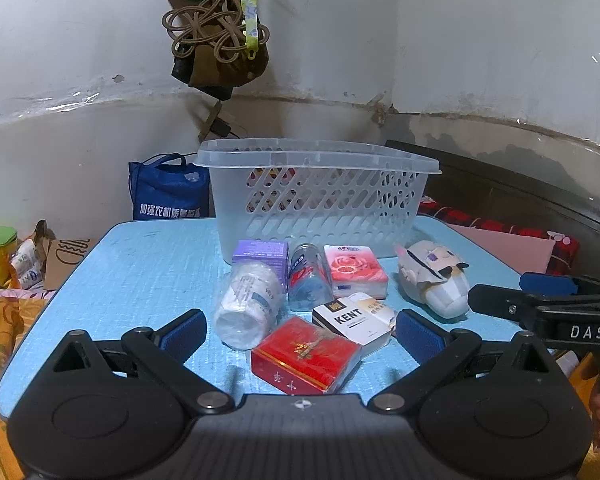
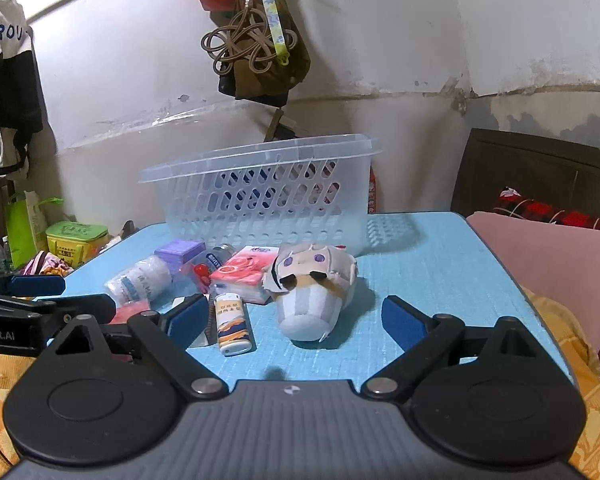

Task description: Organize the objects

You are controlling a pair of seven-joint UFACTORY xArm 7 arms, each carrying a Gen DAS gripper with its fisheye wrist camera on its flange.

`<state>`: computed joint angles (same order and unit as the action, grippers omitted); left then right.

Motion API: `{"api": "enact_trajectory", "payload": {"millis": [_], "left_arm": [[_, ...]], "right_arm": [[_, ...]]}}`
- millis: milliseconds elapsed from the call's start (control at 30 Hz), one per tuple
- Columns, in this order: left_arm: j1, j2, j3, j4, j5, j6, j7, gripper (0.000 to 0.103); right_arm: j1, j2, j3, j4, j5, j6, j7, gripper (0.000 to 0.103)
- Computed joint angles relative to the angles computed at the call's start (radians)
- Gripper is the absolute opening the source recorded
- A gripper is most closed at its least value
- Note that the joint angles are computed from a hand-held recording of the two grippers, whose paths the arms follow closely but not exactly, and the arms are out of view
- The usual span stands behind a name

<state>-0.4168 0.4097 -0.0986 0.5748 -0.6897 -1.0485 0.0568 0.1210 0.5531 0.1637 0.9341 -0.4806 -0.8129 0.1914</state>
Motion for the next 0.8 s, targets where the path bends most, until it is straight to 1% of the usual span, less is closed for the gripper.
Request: {"api": "enact_trajectory", "payload": {"millis": [633,800], "left_arm": [[0.009,-0.002,0.004,-0.004,0.016,0.007,-0.014,0.102],[0.013,0.005,0.006,-0.008,0.029,-0.009,-0.024,0.102]], "right_arm": [[0.006,0.006,-0.002,0.004,0.013,-0.008,-0.004,0.096],[0.006,0.013,-0.001,0.008,0.013,-0.019,-0.001,0.096]]}}
